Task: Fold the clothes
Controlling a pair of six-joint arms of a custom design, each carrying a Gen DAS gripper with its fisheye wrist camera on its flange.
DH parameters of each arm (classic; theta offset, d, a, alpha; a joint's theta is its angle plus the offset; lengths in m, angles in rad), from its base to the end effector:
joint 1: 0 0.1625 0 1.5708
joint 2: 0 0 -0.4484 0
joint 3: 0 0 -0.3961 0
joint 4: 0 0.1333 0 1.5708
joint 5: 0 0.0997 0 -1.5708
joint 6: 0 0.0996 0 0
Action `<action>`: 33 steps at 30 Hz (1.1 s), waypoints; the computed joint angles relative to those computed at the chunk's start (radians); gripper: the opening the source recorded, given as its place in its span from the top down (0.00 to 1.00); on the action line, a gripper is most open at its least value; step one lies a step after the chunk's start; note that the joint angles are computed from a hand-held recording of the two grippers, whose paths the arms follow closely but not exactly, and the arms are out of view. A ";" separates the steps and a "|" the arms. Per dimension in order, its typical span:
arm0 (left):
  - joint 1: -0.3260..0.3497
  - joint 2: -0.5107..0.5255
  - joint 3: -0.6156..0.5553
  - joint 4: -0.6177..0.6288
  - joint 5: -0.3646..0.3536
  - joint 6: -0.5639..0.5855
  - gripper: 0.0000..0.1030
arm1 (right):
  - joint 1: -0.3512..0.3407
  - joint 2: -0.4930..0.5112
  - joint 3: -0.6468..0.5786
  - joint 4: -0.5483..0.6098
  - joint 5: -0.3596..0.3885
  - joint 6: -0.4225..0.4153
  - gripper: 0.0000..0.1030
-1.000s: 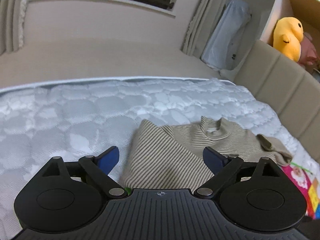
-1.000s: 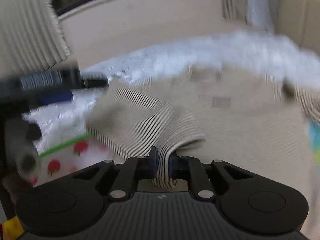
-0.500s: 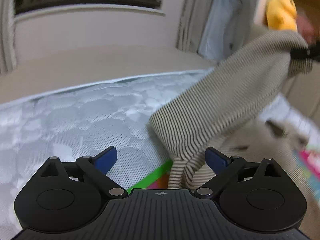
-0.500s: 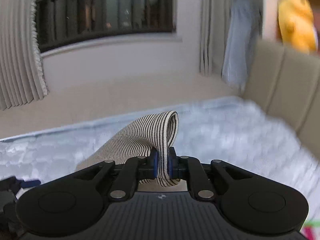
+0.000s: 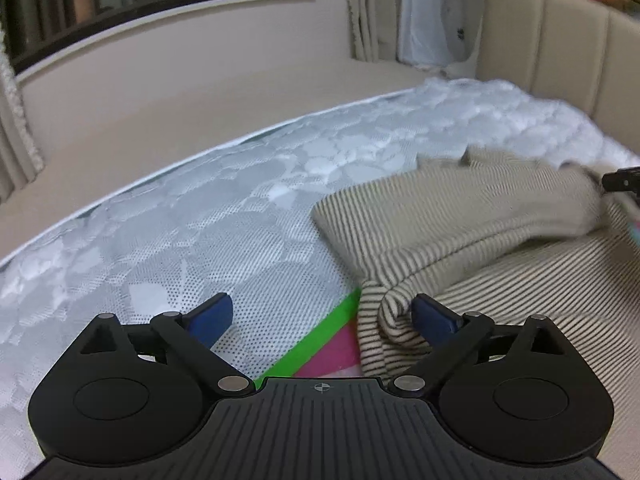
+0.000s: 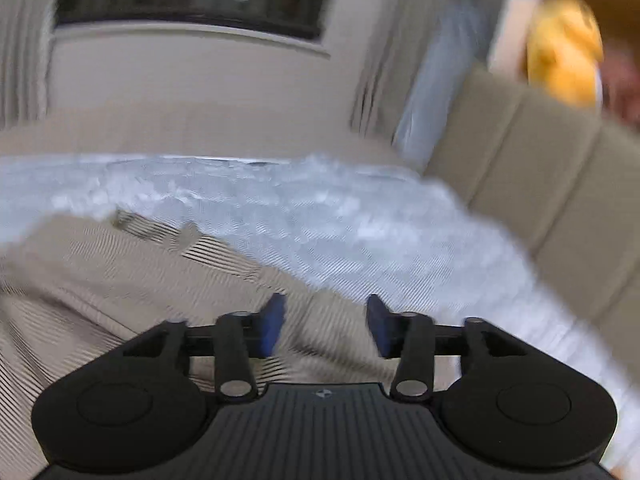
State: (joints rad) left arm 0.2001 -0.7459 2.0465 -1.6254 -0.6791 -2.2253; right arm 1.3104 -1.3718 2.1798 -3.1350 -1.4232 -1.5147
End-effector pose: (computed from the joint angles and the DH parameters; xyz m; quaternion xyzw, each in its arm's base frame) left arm -0.3576 -0.2876 -0.0294 -0.0747 0.7711 -0.4598 0.4340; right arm 0.0136 -0.5236 0.3125 0.5659 -0.7345 0.2856 0.2423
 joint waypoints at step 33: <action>-0.128 -0.251 0.163 0.184 -0.039 -0.673 0.00 | 0.367 -0.183 0.082 0.402 -0.008 0.433 0.91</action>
State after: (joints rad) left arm 0.0717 -0.9972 2.2094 -1.4414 -0.7177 -2.8988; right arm 1.6771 -1.5553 2.2620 -2.7333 -1.4312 -1.0816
